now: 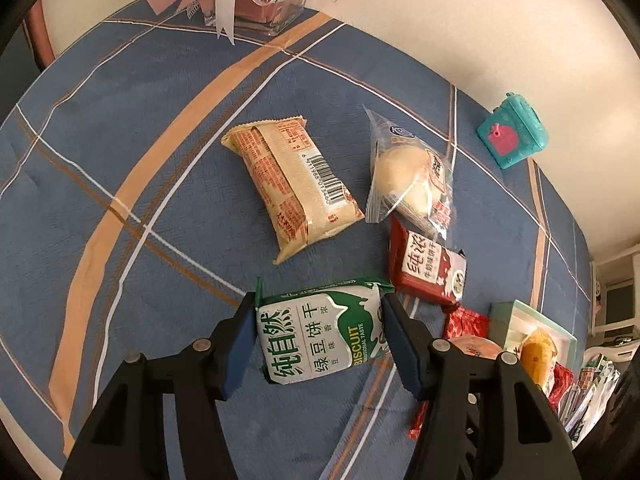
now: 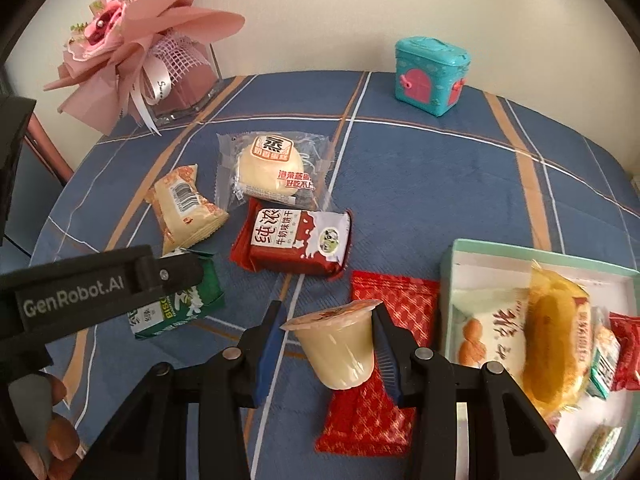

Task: Organize snacks
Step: 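Lift and carry the pudding cup and biscuit pack over the tray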

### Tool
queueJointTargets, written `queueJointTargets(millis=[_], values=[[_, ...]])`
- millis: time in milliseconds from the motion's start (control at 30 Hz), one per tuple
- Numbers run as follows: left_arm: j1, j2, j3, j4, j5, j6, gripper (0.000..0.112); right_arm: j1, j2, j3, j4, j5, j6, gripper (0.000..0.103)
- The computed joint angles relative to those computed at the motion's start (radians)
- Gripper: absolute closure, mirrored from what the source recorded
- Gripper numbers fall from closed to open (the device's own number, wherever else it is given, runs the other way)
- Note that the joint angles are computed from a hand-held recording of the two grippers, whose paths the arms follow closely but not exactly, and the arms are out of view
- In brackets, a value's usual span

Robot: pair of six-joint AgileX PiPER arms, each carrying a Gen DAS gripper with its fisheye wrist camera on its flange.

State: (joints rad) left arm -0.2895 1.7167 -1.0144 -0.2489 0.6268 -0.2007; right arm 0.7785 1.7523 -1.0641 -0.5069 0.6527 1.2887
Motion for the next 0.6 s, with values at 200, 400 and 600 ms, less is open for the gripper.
queueJointTargets(millis=[200,400,600], values=[[-0.024,-0.042,0.03,0.047,0.005,-0.051,0.05,0.015,-0.058,0.038,0.005,0.018,0.026,0.057],[-0.034,-0.102,0.083,0.055,0.005,-0.058,0.05,0.036,-0.119,0.077,0.009,0.046,0.045,0.058],[-0.041,-0.16,0.12,0.046,0.013,-0.037,0.05,0.069,-0.175,0.109,0.001,0.071,0.085,0.057]])
